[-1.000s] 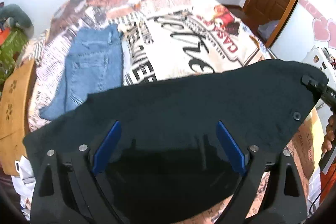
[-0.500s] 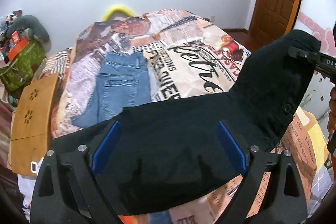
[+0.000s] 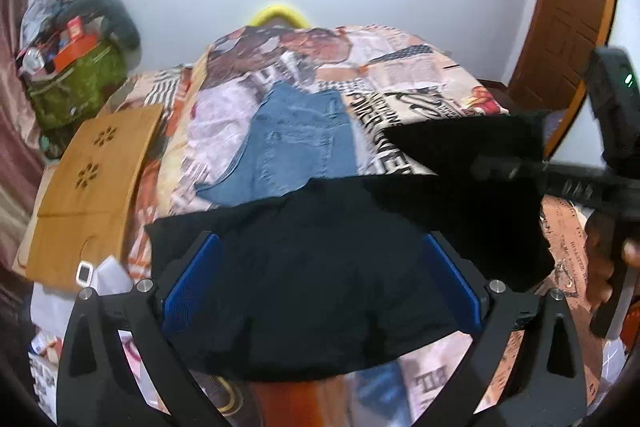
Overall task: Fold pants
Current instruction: 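Lower the folded trousers onto the bed and open both grippers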
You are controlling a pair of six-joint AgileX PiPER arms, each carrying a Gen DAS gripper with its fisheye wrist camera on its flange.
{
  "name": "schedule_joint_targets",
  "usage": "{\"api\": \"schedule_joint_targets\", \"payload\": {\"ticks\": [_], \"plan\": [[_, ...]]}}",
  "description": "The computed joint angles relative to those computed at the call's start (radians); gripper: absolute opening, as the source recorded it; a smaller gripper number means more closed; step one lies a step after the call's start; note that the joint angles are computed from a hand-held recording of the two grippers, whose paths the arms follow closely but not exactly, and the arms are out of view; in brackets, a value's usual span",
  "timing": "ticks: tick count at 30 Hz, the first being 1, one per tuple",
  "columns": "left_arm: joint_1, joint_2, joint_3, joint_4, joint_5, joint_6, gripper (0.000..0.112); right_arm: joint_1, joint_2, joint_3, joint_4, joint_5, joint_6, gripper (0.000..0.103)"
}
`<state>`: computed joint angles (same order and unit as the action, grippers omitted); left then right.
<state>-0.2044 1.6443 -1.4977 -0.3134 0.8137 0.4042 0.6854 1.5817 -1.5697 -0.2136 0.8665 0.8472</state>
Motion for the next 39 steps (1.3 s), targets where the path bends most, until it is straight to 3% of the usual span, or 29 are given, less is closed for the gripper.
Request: {"api": "schedule_joint_targets", "payload": {"ticks": [3, 8, 11, 13, 16, 19, 28, 35, 39], "plan": [[0.042, 0.005, 0.019, -0.031, 0.011, 0.015, 0.101, 0.01, 0.092, -0.046, 0.108, 0.004, -0.08, 0.006], [0.08, 0.024, 0.041, -0.059, 0.028, 0.014, 0.101, 0.054, 0.212, -0.125, 0.168, 0.103, -0.174, 0.008], [0.083, 0.03, 0.045, -0.057, 0.028, -0.001, 0.101, 0.078, 0.245, -0.147, 0.157, 0.163, -0.21, 0.012], [0.08, 0.034, 0.042, -0.049, 0.027, -0.013, 0.101, 0.09, 0.246, -0.154, 0.149, 0.184, -0.238, 0.021], [0.069, 0.046, 0.021, -0.032, 0.031, -0.04, 0.101, 0.096, 0.223, -0.149, 0.178, 0.192, -0.284, 0.04], [0.062, 0.051, 0.002, -0.041, 0.033, -0.043, 0.101, 0.106, 0.171, -0.107, 0.162, 0.18, -0.298, 0.048], [-0.037, 0.11, -0.134, 0.04, 0.022, -0.149, 0.101, 0.059, -0.03, 0.046, 0.041, 0.139, -0.2, 0.063], [-0.165, 0.217, -0.278, 0.184, 0.008, -0.259, 0.101, -0.067, -0.122, 0.125, 0.024, 0.097, -0.197, 0.063], [-0.216, 0.317, -0.386, 0.223, 0.059, -0.287, 0.101, -0.143, -0.12, 0.177, 0.091, 0.047, -0.252, 0.063]]}}
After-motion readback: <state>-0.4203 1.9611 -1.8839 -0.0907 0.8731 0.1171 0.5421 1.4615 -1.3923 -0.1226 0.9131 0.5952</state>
